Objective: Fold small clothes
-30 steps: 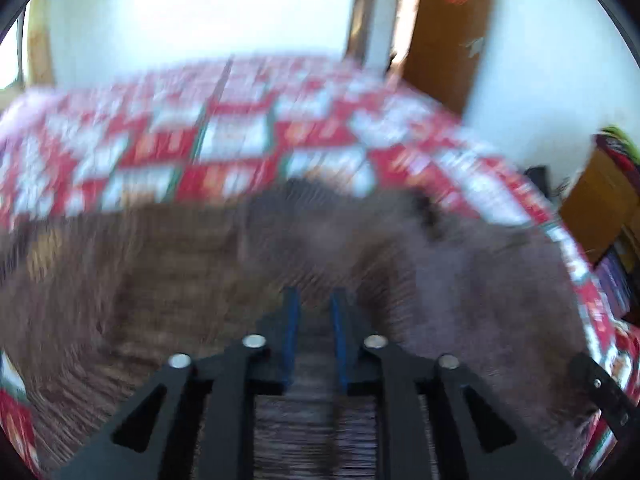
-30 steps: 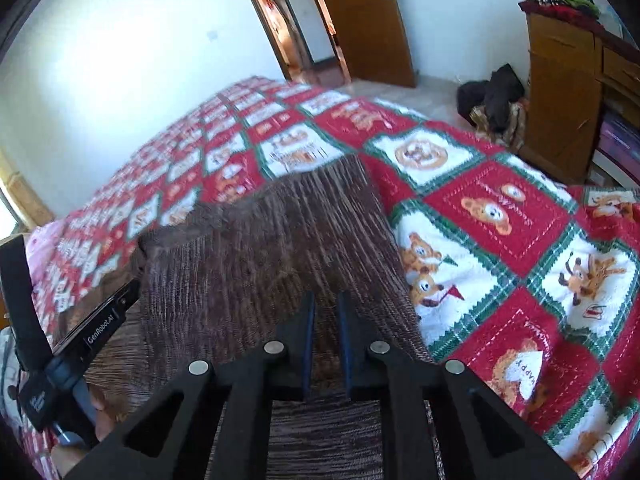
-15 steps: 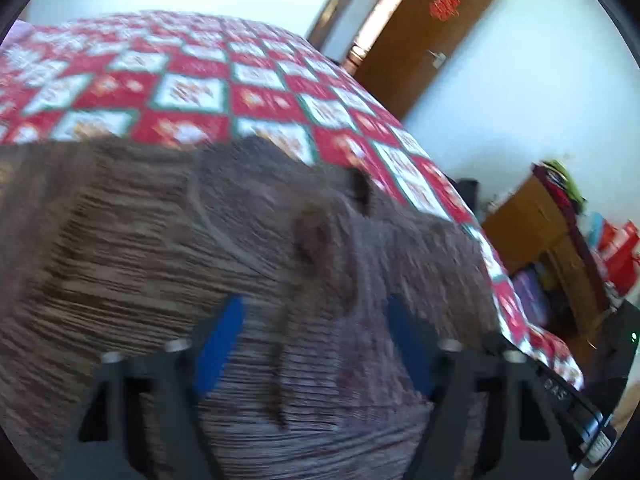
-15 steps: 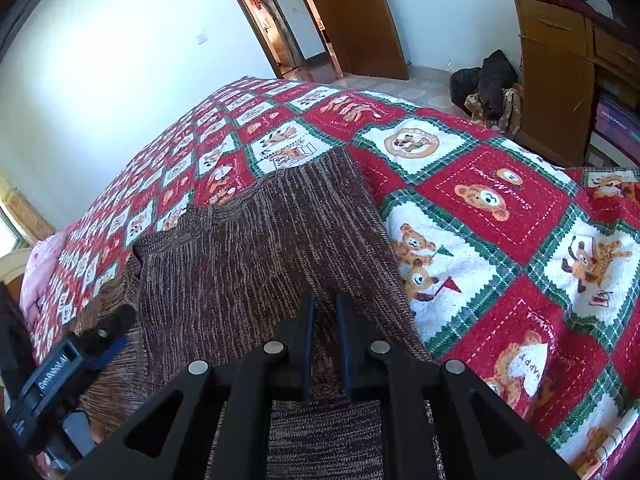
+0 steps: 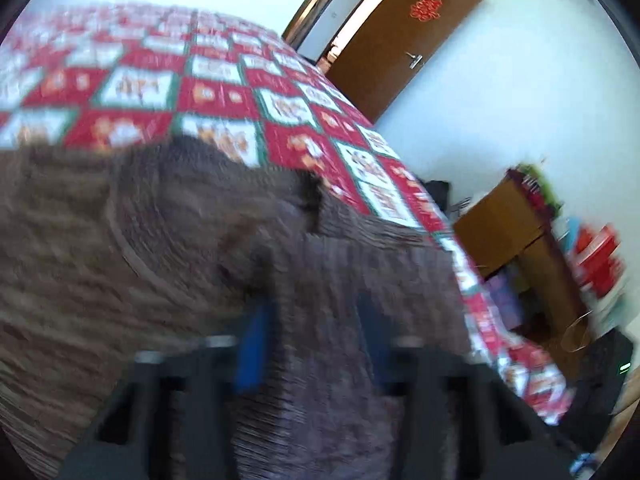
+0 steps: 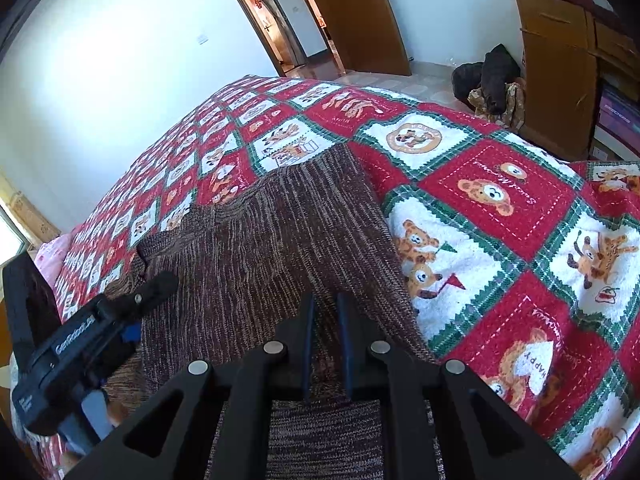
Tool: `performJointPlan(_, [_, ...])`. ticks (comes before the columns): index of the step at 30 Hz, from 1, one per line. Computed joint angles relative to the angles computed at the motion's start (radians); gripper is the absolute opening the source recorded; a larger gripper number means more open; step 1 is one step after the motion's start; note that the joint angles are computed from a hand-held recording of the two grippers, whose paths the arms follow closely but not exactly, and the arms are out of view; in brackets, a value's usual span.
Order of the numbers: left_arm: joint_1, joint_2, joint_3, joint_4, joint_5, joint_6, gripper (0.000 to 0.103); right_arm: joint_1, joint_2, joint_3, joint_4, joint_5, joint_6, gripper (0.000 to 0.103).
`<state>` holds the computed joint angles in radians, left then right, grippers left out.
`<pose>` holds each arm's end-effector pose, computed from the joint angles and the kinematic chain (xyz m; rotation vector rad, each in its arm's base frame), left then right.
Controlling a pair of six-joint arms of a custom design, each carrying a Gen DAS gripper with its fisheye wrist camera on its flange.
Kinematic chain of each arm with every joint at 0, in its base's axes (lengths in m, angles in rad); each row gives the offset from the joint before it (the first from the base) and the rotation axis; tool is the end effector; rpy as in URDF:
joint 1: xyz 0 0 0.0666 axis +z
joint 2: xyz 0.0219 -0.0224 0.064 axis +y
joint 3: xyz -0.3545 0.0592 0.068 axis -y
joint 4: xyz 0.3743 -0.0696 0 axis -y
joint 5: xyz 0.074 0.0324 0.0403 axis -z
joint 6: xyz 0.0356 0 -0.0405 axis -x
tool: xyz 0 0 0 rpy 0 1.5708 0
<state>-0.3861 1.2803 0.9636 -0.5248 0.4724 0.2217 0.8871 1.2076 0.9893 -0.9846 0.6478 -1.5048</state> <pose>0.3749 -0.1703 0.2942 0.4261 2.4267 -0.8437 0.2454 0.2665 0.3095 0.8755 2.2491 0.1210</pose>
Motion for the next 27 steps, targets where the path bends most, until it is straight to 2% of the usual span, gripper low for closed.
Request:
performJointPlan(1, [0.0, -0.001, 0.004, -0.005, -0.022, -0.022, 0.008, -0.002, 0.0, 0.0, 0.003, -0.001, 0.003, 0.012])
performJointPlan(4, [0.036, -0.041, -0.024, 0.035, -0.043, -0.011, 0.009, -0.003, -0.006, -0.008, 0.017, -0.006, 0.006, 0.012])
performJointPlan(6, [0.036, -0.066, -0.038, 0.061, -0.163, -0.03, 0.014, -0.004, -0.002, -0.004, 0.012, -0.006, 0.006, 0.012])
performJointPlan(8, [-0.008, -0.076, -0.039, 0.074, -0.456, -0.104, 0.016, -0.004, -0.002, -0.004, 0.011, -0.006, 0.007, 0.012])
performJointPlan(9, [-0.014, -0.072, -0.037, 0.078, -0.509, -0.131, 0.022, -0.004, -0.002, -0.003, 0.011, -0.005, 0.007, 0.012])
performJointPlan(10, [-0.007, -0.077, -0.042, 0.08, -0.519, -0.161, 0.026, -0.003, -0.002, -0.003, 0.01, -0.002, 0.008, 0.012])
performJointPlan(12, [0.019, -0.094, -0.05, 0.065, -0.458, -0.163, 0.045, 0.005, -0.004, -0.002, 0.019, 0.013, 0.022, 0.012])
performJointPlan(14, [0.032, -0.115, -0.057, 0.018, -0.411, -0.182, 0.056, 0.014, -0.005, 0.0, 0.044, 0.026, 0.064, 0.012])
performJointPlan(15, [0.038, -0.122, -0.062, -0.002, -0.381, -0.188, 0.057, 0.02, 0.002, 0.009, 0.051, 0.035, 0.093, 0.012])
performJointPlan(17, [0.053, -0.138, -0.075, -0.048, -0.316, -0.182, 0.057, 0.027, 0.016, 0.027, 0.046, 0.044, 0.123, 0.012])
performJointPlan(18, [0.067, -0.146, -0.087, -0.08, -0.26, -0.171, 0.057, 0.026, 0.027, 0.037, 0.037, 0.04, 0.132, 0.012])
performJointPlan(21, [0.069, -0.149, -0.108, -0.134, -0.172, -0.126, 0.057, 0.01, 0.028, 0.031, 0.036, 0.003, 0.115, 0.012])
performJointPlan(23, [0.03, -0.184, -0.136, -0.107, -0.23, -0.134, 0.056, -0.004, 0.009, 0.005, 0.055, -0.021, 0.085, 0.012])
performJointPlan(25, [-0.005, -0.181, -0.125, -0.128, -0.248, -0.151, 0.053, -0.004, -0.005, -0.01, 0.068, -0.022, 0.07, 0.012])
performJointPlan(26, [-0.011, -0.182, -0.12, -0.133, -0.222, -0.148, 0.045, -0.003, -0.002, -0.008, 0.066, -0.021, 0.071, 0.012])
performJointPlan(27, [-0.009, -0.181, -0.114, -0.14, -0.198, -0.147, 0.032, -0.004, 0.004, -0.002, 0.061, -0.023, 0.079, 0.012])
